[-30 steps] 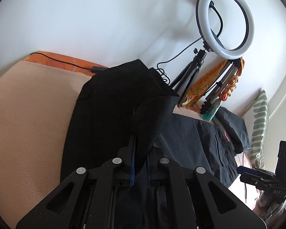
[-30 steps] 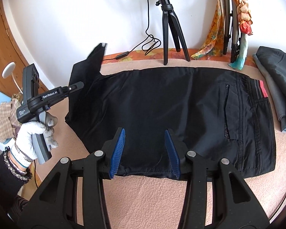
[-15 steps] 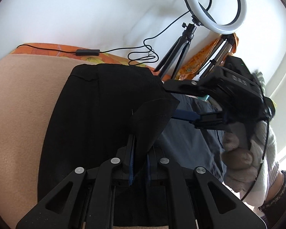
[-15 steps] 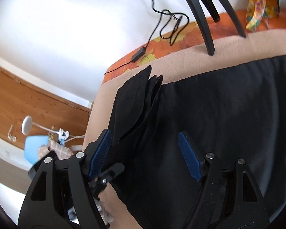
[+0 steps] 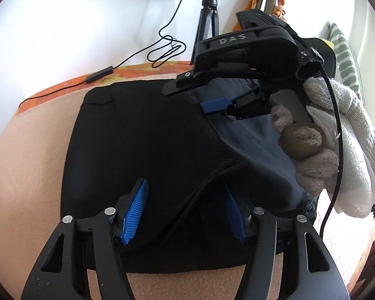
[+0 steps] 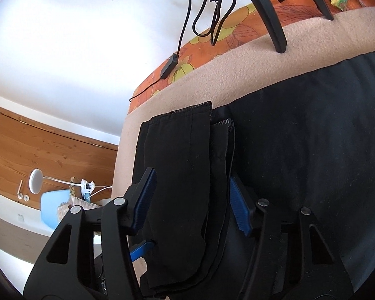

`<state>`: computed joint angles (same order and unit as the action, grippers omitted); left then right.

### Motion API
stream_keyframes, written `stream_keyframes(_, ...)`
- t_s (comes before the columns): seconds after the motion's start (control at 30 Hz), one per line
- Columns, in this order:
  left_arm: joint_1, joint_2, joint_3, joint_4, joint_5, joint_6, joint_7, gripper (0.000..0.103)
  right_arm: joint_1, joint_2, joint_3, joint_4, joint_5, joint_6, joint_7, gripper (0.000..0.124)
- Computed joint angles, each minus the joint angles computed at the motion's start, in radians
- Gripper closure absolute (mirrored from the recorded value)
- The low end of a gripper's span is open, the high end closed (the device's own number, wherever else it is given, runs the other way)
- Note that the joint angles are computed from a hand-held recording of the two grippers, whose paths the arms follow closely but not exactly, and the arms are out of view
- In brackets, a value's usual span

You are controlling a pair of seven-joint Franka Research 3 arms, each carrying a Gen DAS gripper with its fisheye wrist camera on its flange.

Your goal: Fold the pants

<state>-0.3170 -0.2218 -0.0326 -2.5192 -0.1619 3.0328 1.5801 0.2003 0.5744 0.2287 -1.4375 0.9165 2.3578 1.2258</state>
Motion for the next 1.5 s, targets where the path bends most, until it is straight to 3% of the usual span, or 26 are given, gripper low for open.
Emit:
stream_keyframes(0.03,-0.053,0.000,0.043,-0.001,-0.049,0.001,0.066,0.049,0.012,0.001,-0.009,0.005,-0.024,0.003,0.010,0.072)
stream_keyframes(0.07,-0.088,0.000,0.069,-0.001,-0.083,0.001,0.124,0.063,0.021,0.003,-0.015,0.008,-0.045,0.007,0.017,0.076)
stream_keyframes(0.13,-0.120,0.008,0.087,0.006,-0.130,-0.001,0.199,0.081,0.037,0.008,-0.026,0.016,-0.088,0.013,0.031,0.089)
stream_keyframes(0.17,-0.142,0.010,0.105,0.009,-0.179,0.001,0.238,0.086,0.044,0.010,-0.032,0.023,-0.114,0.013,0.039,0.100)
stream_keyframes(0.23,-0.174,0.011,0.133,0.020,-0.285,-0.007,0.299,0.093,0.055,0.014,-0.040,0.030,-0.154,0.020,0.054,0.110)
stream_keyframes(0.43,-0.270,-0.019,0.197,0.044,-0.594,0.025,0.504,0.097,0.058,-0.032,-0.030,-0.013,-0.184,0.088,0.002,0.119)
stream_keyframes(0.63,-0.346,-0.016,0.223,0.110,-0.882,-0.009,0.695,0.097,0.039,-0.106,-0.032,-0.070,-0.173,0.137,-0.058,0.119)
stream_keyframes(0.8,-0.326,0.027,0.167,0.166,-0.952,-0.043,0.749,0.097,0.027,-0.186,-0.056,-0.154,-0.177,0.182,-0.104,0.119)
stream_keyframes(1.13,-0.252,0.180,0.054,0.345,-1.126,-0.112,0.863,0.097,-0.026,-0.278,-0.110,-0.254,-0.168,0.192,-0.147,0.119)
stream_keyframes(1.37,-0.184,0.304,-0.046,0.486,-1.107,-0.166,0.856,0.097,-0.061,-0.315,-0.151,-0.290,-0.200,0.190,-0.162,0.119)
stream_keyframes(1.5,-0.158,0.357,-0.101,0.544,-1.031,-0.166,0.808,0.097,-0.084,-0.325,-0.171,-0.307,-0.220,0.184,-0.155,0.119)
